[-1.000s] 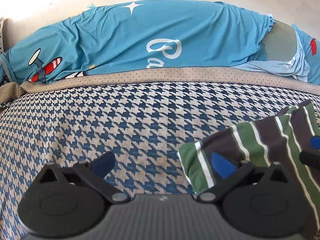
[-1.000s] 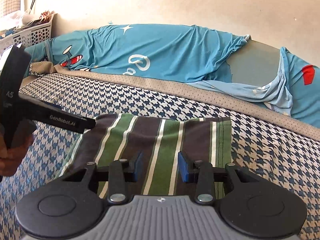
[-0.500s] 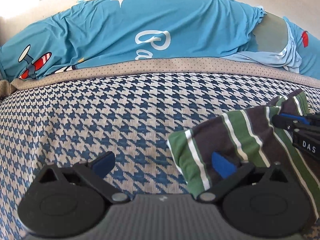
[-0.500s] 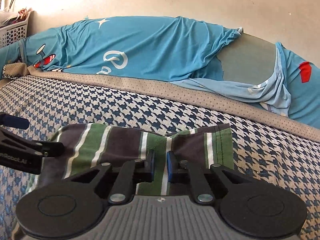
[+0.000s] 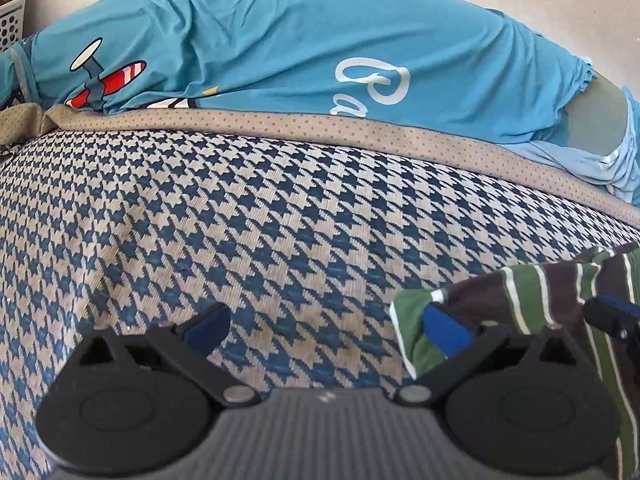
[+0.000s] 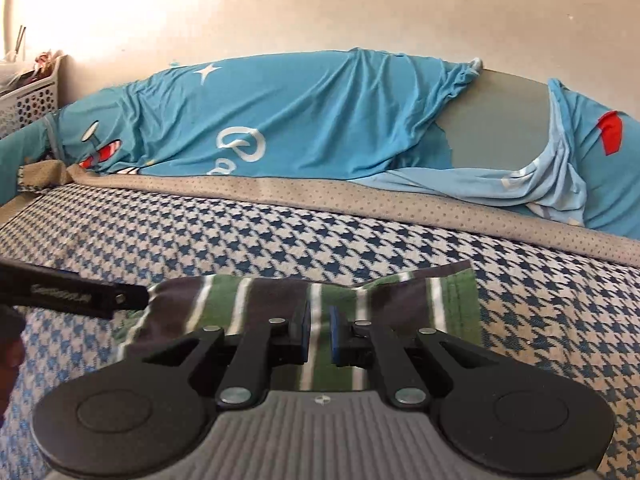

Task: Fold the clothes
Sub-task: 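Move the right gripper to the shirt edge near the left gripper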

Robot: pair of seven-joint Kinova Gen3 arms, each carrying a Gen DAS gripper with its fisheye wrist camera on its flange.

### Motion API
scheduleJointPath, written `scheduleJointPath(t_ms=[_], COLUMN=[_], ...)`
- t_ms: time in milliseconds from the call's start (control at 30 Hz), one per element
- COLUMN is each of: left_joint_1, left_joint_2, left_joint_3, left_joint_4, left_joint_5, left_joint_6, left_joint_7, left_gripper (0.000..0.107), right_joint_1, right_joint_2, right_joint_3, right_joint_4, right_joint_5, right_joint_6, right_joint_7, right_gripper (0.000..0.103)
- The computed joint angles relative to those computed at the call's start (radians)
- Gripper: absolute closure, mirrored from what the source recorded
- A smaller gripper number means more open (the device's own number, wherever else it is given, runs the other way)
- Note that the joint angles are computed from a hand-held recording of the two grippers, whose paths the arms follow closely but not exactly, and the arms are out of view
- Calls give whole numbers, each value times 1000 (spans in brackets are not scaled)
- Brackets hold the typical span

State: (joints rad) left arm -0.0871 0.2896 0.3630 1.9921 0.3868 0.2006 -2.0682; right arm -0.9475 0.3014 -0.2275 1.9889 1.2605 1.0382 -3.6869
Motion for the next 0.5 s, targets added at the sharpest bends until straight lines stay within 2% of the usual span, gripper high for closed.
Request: scheduleJointPath(t_ms=[233, 300, 400, 500], left_joint_1=[29, 17, 6, 43], left_joint_2=[18, 23, 26, 25], left_joint_3=[-51, -54, -58, -85], left_joint_4=[-47, -67, -78, -64], left_joint_5=[-14, -2, 23, 12], left_joint_6=[47, 93, 131, 102], left_joint_7=[39, 41, 15, 4], left_gripper=[5, 5, 5, 5], right_joint_1=[-9, -13, -36, -49], right_joint_2=[-3, 10, 41, 65], right_joint_3=[-33, -39, -34, -20], right_joint_4=[10, -5, -37, -61], right_joint_5=[95, 106, 102, 73], right_joint_6=[-164, -210, -227, -240], right_joint_7=[38, 82, 154, 212], right_gripper=[97, 97, 97, 97])
